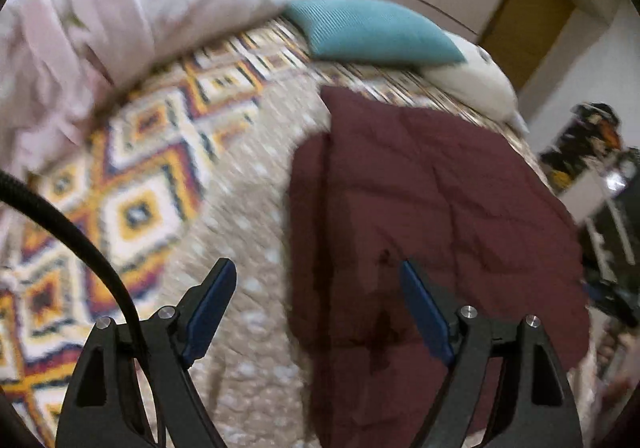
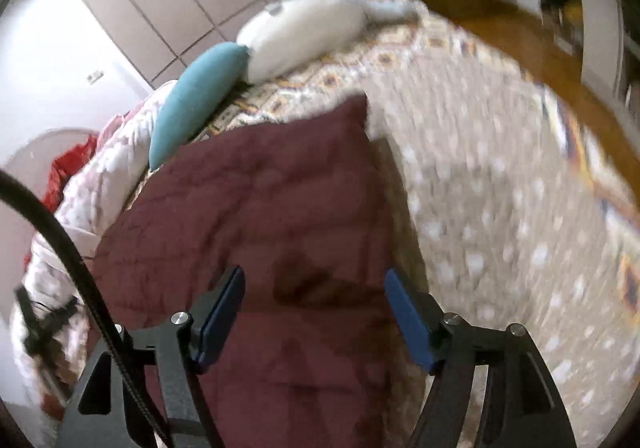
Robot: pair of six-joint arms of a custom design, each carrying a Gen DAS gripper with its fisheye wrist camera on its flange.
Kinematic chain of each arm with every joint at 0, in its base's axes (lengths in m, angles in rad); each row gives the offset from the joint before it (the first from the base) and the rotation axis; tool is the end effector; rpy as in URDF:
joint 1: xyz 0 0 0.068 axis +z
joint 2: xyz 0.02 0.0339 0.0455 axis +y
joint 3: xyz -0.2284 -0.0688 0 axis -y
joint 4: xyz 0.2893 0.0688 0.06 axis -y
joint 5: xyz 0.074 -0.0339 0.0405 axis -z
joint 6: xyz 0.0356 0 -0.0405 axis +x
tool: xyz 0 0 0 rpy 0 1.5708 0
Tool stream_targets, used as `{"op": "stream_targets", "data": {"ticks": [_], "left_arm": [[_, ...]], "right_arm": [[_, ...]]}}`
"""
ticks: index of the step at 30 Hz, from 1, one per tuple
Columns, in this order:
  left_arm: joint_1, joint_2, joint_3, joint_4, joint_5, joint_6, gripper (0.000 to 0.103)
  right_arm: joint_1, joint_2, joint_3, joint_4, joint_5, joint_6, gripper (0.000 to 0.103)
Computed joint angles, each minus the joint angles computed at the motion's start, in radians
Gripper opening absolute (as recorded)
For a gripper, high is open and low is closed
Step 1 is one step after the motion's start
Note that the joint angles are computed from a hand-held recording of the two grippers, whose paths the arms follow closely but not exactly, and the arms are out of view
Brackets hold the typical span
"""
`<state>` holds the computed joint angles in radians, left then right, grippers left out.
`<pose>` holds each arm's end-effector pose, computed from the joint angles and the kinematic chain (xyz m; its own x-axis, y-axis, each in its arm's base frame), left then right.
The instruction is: Fold large clothes
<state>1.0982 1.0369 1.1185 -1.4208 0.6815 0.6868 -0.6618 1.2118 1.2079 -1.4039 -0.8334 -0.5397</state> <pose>0.1158 0.1773 0.2946 -0.7393 -0.3643 -0.5663 -0.2029 0.9224 -0.3286 0.2096 -0.1299 0.2896 -0.8314 0.2097 -0.5146 -0.1268 0.8300 0.5432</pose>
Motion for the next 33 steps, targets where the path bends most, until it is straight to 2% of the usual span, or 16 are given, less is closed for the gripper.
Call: {"op": "stream_targets", "data": {"ticks": [1,4,7,12,14,18,21,22,23,24,25,26,27,29,33], "left_arm": [[-0.014,0.022,-0.014,-0.016,0.010,0.021,0.082],[-0.095,0.017,-0.076,0.025,-0.010,-0.018,0.083],[-0.150,0.031,-0.114,0.081,-0.002,-0.072,0.091],[-0.152,0.235,-0.040,0.041,0.079,-0.046,0.099],[-0.173,0.276,-0.025,0.044,0.090,-0.046,0.103],[-0.256,0.259,-0.040,0.120,0.058,-0.099,0.103],[-0.317,0.233,-0.045,0.161,0.005,-0.167,0.103],[-0.333,0.217,-0.050,0.171,-0.007,-0.185,0.100],[-0.333,0.195,-0.054,0.162,0.005,-0.186,0.085],[-0.326,0.180,-0.056,0.158,0.019,-0.186,0.071],[-0.314,0.155,-0.056,0.145,0.032,-0.185,0.065],[-0.301,0.128,-0.046,0.118,0.048,-0.169,0.053],[-0.294,0.112,-0.034,0.097,0.055,-0.161,0.046],[-0.302,0.072,-0.004,0.065,0.054,-0.165,0.041],[-0.343,0.021,0.073,0.023,0.045,-0.223,0.038]], "right_arm": [[0.004,0.028,-0.011,-0.012,-0.015,-0.016,0.079],[0.064,0.068,-0.055,0.009,-0.016,-0.007,0.079],[0.104,0.094,-0.078,0.054,-0.036,0.019,0.083],[0.112,0.254,0.016,-0.007,-0.112,-0.026,0.086],[0.129,0.304,0.049,-0.024,-0.132,-0.039,0.092],[0.205,0.311,0.057,0.072,-0.143,0.060,0.100],[0.281,0.263,0.037,0.182,-0.081,0.176,0.102],[0.310,0.240,0.028,0.219,-0.045,0.222,0.101],[0.325,0.225,0.023,0.234,-0.031,0.244,0.095],[0.326,0.210,0.019,0.229,-0.034,0.251,0.088],[0.321,0.203,0.019,0.222,-0.041,0.256,0.074],[0.313,0.189,0.021,0.208,-0.056,0.259,0.063],[0.301,0.173,0.022,0.197,-0.065,0.251,0.059],[0.286,0.136,0.032,0.173,-0.079,0.246,0.050],[0.247,0.109,0.107,0.093,-0.124,0.223,0.044]]}}
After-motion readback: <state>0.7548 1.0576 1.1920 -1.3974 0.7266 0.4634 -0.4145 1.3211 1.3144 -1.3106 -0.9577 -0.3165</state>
